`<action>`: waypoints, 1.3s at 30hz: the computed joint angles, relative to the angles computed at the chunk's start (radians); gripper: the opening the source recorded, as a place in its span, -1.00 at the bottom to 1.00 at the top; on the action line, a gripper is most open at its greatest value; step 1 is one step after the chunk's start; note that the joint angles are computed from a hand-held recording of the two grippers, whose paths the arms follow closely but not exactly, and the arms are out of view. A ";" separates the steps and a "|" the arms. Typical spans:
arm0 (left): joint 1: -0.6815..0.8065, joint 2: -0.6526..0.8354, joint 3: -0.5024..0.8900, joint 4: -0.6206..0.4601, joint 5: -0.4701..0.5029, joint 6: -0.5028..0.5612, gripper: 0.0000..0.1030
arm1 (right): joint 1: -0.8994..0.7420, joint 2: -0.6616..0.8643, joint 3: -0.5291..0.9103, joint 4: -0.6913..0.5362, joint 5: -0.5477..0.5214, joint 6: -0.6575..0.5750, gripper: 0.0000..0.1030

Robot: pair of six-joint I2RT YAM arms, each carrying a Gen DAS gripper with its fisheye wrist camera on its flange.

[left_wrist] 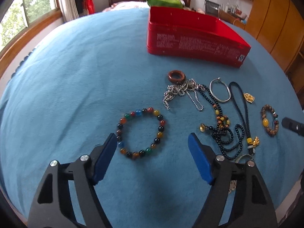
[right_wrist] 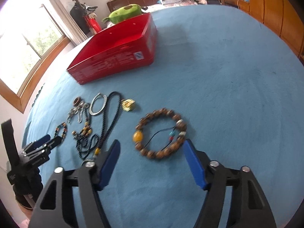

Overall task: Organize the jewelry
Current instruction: 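Grasp the brown wooden bead bracelet with the right tool while the left tool grasps the multicolored bead bracelet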

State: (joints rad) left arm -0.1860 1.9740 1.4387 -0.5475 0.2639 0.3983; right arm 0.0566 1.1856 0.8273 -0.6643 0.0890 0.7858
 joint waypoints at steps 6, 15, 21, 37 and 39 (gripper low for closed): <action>-0.019 0.035 0.023 0.016 -0.032 0.011 0.44 | -0.126 0.091 0.017 -0.002 -0.082 -0.094 0.05; -0.061 0.052 0.032 -0.017 -0.033 0.057 0.26 | -0.102 0.165 0.058 0.002 -0.057 -0.160 -0.35; -0.067 0.055 0.035 -0.006 -0.042 0.055 -0.02 | -0.121 0.151 0.038 0.032 -0.124 -0.186 -0.74; 0.056 -0.049 0.031 -0.079 0.071 0.060 -0.88 | -0.128 -0.047 -0.028 0.059 -0.268 -0.130 -0.75; 0.076 -0.075 0.035 -0.094 0.103 0.064 -0.88 | -0.117 -0.064 -0.007 0.049 -0.257 -0.130 -0.75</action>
State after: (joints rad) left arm -0.1101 1.8991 1.4742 -0.6419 0.3671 0.4620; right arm -0.0606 1.1215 0.8200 -0.6158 -0.1680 0.6554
